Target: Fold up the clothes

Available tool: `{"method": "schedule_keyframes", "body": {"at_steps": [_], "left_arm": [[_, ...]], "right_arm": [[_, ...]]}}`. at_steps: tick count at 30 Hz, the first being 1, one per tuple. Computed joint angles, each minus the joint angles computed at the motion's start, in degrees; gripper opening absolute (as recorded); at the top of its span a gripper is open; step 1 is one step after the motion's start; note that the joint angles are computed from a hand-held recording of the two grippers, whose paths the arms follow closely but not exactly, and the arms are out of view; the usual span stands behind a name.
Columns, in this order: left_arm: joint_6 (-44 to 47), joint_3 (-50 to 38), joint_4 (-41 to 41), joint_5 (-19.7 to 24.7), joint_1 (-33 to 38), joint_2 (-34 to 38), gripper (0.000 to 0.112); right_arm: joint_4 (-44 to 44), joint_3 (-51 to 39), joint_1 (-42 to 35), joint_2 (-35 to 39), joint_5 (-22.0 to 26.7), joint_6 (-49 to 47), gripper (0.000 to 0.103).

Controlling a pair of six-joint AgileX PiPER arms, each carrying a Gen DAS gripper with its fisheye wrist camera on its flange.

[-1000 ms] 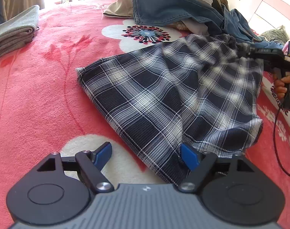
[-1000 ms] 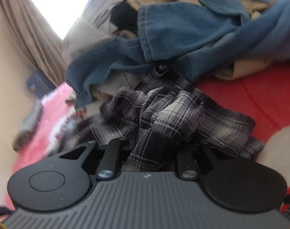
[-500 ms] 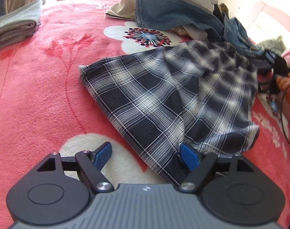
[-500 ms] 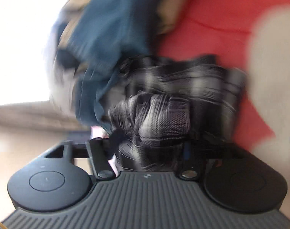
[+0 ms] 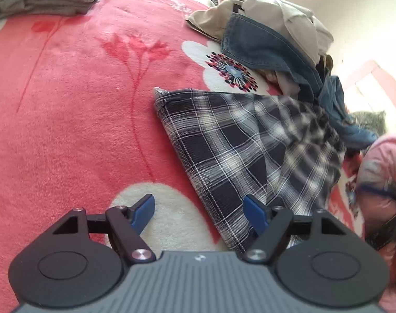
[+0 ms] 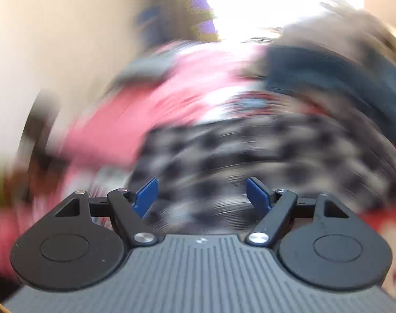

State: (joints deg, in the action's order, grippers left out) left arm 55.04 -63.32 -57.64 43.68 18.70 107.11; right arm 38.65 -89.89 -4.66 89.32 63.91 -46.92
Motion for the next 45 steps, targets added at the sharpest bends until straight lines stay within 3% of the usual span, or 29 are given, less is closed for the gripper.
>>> {"method": "schedule_keyframes", "body": {"at_steps": [3,7,12,15,16,21,24,26,27,28,29,38,45], "left_arm": [[0.5,0.8,-0.4,0.0,0.3,-0.4,0.073],[1.8,1.5,-1.0,0.2,0.9,-0.5,0.072],[2.4,0.3,-2.0,0.6,1.4,1.0,0.069],[2.3,-1.2,-3.0,-1.0,0.2,2.5,0.068],[2.4,-1.8,-3.5,-1.8,-0.3,3.1,0.068],[5.6,-4.2,-8.7,-5.5,-2.6,6.2,0.066],[6.2,-5.5,-10.2,-8.3,-4.1,7.6,0.051],[5.3,-6.3,-9.5,-10.2,-5.1,8.1,0.025],[4.0,-6.8,-8.9,-10.3,-5.2,8.5,0.019],[2.5,-7.4,-8.7,-9.8,-5.0,8.9,0.012],[1.6,-7.8,-9.2,-9.1,-4.6,9.3,0.008],[6.5,-3.1,-17.4,-3.6,1.1,5.6,0.004],[8.5,1.6,-7.5,3.6,13.1,-4.3,0.004]], "right_arm": [[-7.1,8.9,13.3,-3.8,-9.0,-3.2,0.076],[-20.8,17.2,25.3,-4.7,-20.9,1.8,0.077],[-30.9,24.7,28.5,-8.3,-28.2,6.1,0.075],[-45.1,26.5,31.4,-9.7,-32.0,18.6,0.054],[-48.9,27.0,32.1,-10.0,-33.1,22.2,0.051],[-69.0,32.8,36.1,-11.2,-39.6,36.4,0.051],[-80.8,35.4,37.9,-11.0,-41.9,43.8,0.049],[-85.9,35.6,38.6,-10.3,-41.6,47.7,0.033],[-87.7,35.5,38.9,-10.2,-41.0,49.4,0.02],[-87.6,35.1,39.0,-10.3,-40.3,49.8,0.012],[-85.2,34.3,39.0,-10.4,-39.4,48.5,0.012],[-55.8,25.0,36.9,-13.3,-28.7,31.8,0.007],[-37.2,20.7,38.6,-16.0,-21.4,25.8,0.007]]}}
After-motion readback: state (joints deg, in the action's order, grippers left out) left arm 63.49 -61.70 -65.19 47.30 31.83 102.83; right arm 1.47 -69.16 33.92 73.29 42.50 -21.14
